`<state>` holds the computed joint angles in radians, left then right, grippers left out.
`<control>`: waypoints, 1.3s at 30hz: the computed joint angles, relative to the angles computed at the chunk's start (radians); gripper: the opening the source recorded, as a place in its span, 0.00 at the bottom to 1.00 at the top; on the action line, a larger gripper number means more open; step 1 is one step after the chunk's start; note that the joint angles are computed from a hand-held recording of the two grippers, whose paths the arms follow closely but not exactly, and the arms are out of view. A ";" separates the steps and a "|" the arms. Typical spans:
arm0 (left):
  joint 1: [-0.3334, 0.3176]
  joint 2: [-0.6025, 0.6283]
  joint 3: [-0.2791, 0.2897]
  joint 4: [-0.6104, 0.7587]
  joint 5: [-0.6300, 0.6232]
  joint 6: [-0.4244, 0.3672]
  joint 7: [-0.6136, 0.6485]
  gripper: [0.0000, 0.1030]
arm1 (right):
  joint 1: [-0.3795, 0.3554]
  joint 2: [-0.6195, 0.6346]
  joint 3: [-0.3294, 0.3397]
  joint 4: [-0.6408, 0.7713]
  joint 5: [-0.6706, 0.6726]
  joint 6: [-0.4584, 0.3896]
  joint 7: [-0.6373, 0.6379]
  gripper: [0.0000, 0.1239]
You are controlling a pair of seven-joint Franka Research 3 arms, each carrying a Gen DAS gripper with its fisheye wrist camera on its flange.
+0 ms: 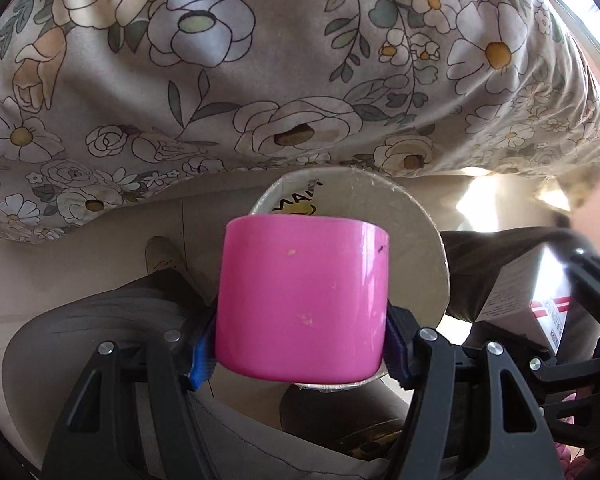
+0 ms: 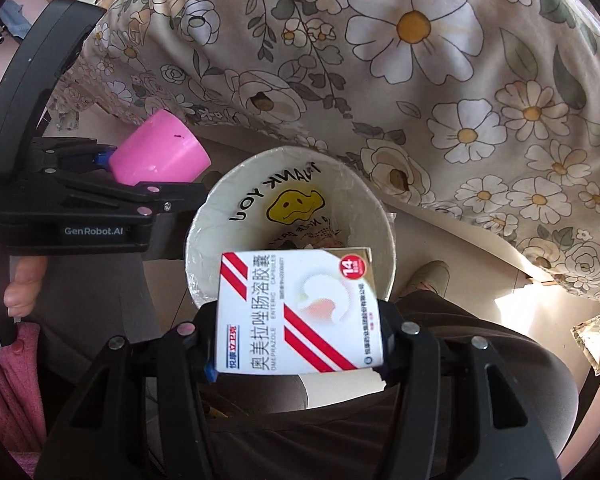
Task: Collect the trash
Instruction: 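Open the left tool to drop the pink cup while the right tool drops the medicine box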
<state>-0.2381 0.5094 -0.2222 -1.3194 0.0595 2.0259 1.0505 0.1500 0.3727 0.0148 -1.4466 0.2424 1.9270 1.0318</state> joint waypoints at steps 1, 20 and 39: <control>0.002 0.011 -0.002 0.005 -0.005 -0.001 0.004 0.66 | 0.003 0.012 0.000 0.007 -0.003 -0.005 0.007 0.45; -0.022 0.294 -0.004 0.287 -0.053 -0.175 0.049 0.66 | 0.025 0.343 -0.002 0.343 -0.035 -0.292 0.206 0.45; -0.025 0.557 -0.013 0.635 -0.144 -0.388 0.015 0.66 | 0.063 0.511 -0.015 0.498 -0.112 -0.374 0.266 0.45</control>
<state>-0.2629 1.0665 -0.2354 -0.6842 -0.0840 1.6376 1.0659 0.2128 0.8841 -0.0002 -0.9489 0.1300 1.5533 1.2980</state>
